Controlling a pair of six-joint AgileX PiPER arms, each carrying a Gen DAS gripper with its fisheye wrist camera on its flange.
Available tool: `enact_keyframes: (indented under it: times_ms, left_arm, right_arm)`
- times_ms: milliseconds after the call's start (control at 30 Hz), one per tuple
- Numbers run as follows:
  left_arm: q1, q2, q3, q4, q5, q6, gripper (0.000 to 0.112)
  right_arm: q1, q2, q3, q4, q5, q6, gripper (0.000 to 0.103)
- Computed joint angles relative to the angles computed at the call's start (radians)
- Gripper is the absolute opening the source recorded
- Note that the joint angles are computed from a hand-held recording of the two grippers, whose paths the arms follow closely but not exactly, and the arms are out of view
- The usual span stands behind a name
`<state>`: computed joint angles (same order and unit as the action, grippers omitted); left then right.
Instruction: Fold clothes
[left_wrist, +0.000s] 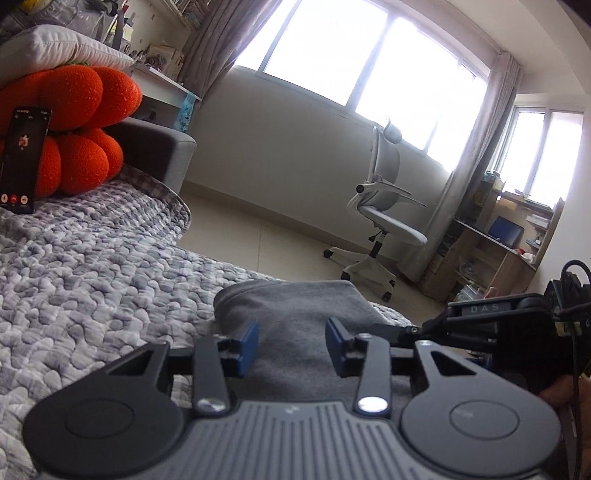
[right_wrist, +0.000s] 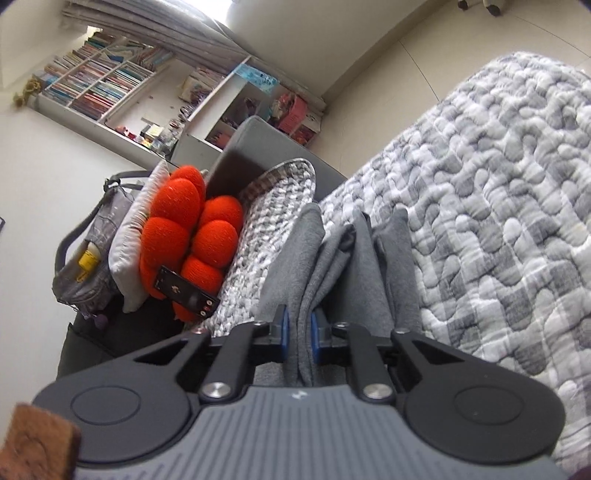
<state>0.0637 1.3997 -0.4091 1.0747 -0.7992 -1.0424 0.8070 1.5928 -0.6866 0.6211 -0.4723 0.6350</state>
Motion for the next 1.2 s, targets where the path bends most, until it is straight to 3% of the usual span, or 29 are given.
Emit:
enact_keyframes:
  times_ms: [100, 600, 700, 800, 900, 1033, 1200]
  left_arm:
    - [-0.007, 0.047, -0.022, 0.036, -0.027, -0.020, 0.036]
    - [-0.176, 0.051, 0.035, -0.167, 0.083, 0.297, 0.035]
    - [-0.222, 0.045, 0.059, -0.269, 0.102, 0.425, 0.035]
    - [-0.230, 0.031, 0.065, -0.283, 0.116, 0.447, 0.035]
    - [-0.146, 0.006, 0.051, -0.122, 0.083, 0.291, 0.035]
    - [0.018, -0.024, 0.027, 0.116, -0.039, 0.059, 0.030]
    - [0.119, -0.047, 0.004, 0.289, -0.137, -0.077, 0.022]
  right_arm:
    - [-0.010, -0.013, 0.028, -0.015, -0.016, 0.030, 0.015]
    - [-0.083, -0.006, 0.042, -0.124, 0.112, 0.160, 0.014]
    - [-0.079, -0.007, 0.033, -0.074, 0.129, 0.094, 0.014]
    - [-0.059, -0.012, 0.026, 0.019, 0.122, -0.013, 0.019]
    - [-0.041, -0.034, 0.038, 0.070, 0.102, -0.078, 0.021]
    - [-0.006, -0.074, 0.035, 0.277, 0.101, -0.325, 0.021]
    - [0.044, -0.107, 0.024, 0.446, 0.079, -0.526, 0.021]
